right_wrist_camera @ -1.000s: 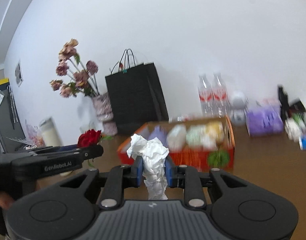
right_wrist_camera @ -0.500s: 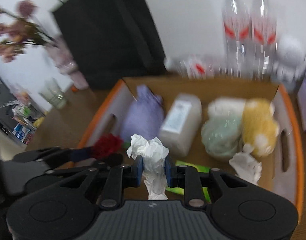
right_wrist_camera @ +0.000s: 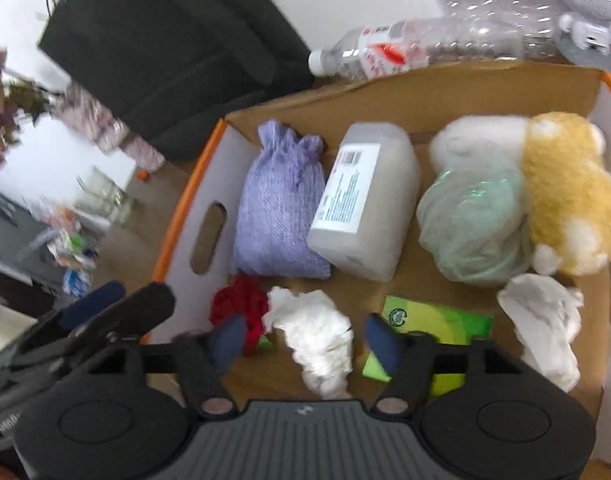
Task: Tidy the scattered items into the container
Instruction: 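Carry the rose and tissue over the box and open both tools, then withdraw both tools from the box toward the white round caps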
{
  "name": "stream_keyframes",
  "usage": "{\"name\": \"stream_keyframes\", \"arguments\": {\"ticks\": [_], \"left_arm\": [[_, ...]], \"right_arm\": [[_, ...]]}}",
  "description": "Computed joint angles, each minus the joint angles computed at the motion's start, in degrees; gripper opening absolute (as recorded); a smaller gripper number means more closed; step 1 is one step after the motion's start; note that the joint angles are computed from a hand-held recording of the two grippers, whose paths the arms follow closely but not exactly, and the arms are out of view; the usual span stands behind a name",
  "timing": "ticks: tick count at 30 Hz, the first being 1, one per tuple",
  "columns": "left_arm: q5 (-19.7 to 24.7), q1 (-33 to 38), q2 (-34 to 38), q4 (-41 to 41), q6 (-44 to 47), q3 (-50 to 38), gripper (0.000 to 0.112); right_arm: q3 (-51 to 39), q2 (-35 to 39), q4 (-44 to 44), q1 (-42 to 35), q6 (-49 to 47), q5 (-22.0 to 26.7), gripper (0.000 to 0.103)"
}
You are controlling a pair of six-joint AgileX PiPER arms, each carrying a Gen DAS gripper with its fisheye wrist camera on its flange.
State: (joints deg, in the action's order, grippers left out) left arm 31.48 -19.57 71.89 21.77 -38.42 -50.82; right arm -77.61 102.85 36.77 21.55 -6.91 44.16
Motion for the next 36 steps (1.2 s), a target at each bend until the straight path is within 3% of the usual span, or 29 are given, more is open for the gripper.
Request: {"name": "stream_keyframes", "arguments": {"ticks": [3,6,8,9,13,16,19,22,28,33,36], "left_arm": [[4.3,-2.8,0.4,-1.9,2.6,-1.5,0.102],[9.9,-5.7,1.9,-4.3,5.3,-3.6,0.102],[12.1,-7.6,2.7,-6.6,9.3,-3.8,0.102],[13.8,-8.8,3.7,-6.9,10.2,-4.0,0.102],[14.2,-13.2,2.9,-4.9,5.6,-1.5,0.102],[13.9,-16.9,-0.3,-0.5,-2.0,0.3,0.102],[17.4,-20.8,-1.7,5.8,-10.0,-0.9,0.103],[20.5,-22.0,-2.7,8.4,-13.5,-2.7,0.103],[16.3,-18.1,-0.9,9.2,-16.7,-1.7,0.103],[11.9,-15.5,1.9,12.4,-17.2,0.0,0.103],[7.7,-10.2,3.5,5.9,-11.2,0.1,0.103]], "right_arm": [[-0.3,-4.3,-10.5,1.4,7.4,0.7,0.072],[-1.3,-8.1,-21.7,3.0,14.3,4.6,0.073],[-0.9,-10.8,-27.7,3.4,17.5,7.0,0.078],[-0.4,-11.9,-29.5,3.1,18.9,7.6,0.085],[5.8,-16.6,-27.3,-0.9,18.3,7.1,0.086],[12.3,-19.8,-24.6,-2.6,15.8,3.1,0.086],[16.1,-20.6,-26.5,-1.5,17.0,-0.3,0.086],[16.1,-21.0,-32.1,0.8,22.7,-0.5,0.086],[17.7,-22.6,-36.2,3.1,25.3,-1.5,0.087],[18.4,-21.4,-30.7,0.0,16.9,-3.6,0.086],[18.2,-20.0,-29.9,-1.6,16.7,-4.9,0.087]]}}
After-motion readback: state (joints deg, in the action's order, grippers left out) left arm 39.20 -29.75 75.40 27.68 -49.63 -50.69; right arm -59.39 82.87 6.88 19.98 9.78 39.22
